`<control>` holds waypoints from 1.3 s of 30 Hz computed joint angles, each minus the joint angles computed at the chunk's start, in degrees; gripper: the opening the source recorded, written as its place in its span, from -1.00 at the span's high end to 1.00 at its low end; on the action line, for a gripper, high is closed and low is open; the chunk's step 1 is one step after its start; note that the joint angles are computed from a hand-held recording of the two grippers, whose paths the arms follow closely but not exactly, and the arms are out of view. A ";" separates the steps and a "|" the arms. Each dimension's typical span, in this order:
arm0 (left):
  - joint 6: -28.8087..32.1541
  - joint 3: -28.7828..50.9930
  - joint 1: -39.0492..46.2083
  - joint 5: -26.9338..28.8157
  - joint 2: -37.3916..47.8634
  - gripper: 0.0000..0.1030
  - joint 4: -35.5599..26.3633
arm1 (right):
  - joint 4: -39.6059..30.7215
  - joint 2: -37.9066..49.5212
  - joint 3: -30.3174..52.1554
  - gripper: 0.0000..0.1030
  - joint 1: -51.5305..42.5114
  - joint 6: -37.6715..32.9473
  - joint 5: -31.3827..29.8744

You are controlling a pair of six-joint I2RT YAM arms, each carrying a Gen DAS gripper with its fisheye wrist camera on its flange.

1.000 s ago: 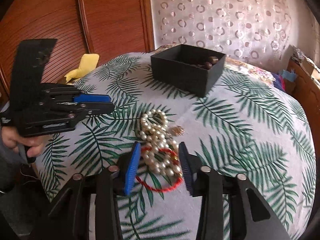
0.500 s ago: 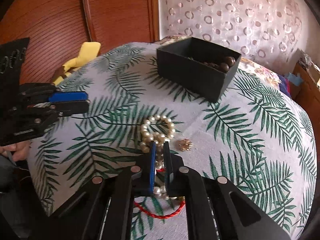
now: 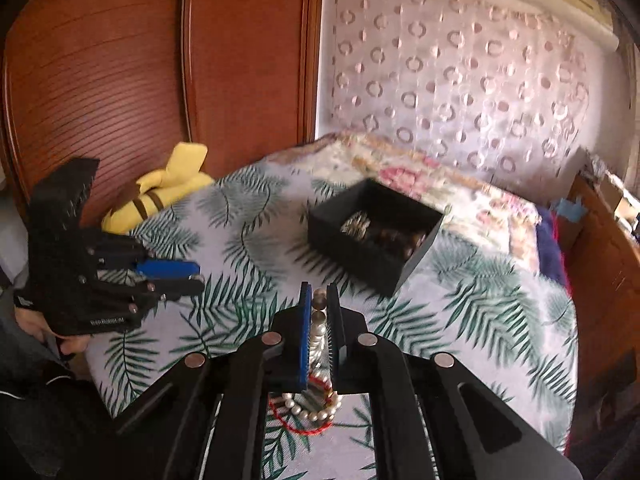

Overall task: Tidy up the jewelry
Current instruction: 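Grasp the gold ring with the left tool while the right tool grasps and lifts the pearl necklace, then lower gold ring and pearl necklace into the black box while both tools open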

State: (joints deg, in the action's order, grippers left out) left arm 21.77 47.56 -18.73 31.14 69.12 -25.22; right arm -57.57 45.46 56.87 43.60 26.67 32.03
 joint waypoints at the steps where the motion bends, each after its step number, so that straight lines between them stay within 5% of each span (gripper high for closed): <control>1: 0.01 -0.06 0.17 0.13 -0.19 0.64 -0.01 | -0.47 0.14 1.06 0.84 0.02 -0.46 0.52; 18: -1.98 2.80 -0.13 0.27 -0.08 0.64 0.66 | -1.99 3.06 12.37 0.84 -4.76 -9.36 2.91; 39: -4.63 10.46 -5.84 -4.30 4.22 0.64 3.39 | 3.36 13.24 25.90 0.84 -22.09 -21.83 -6.18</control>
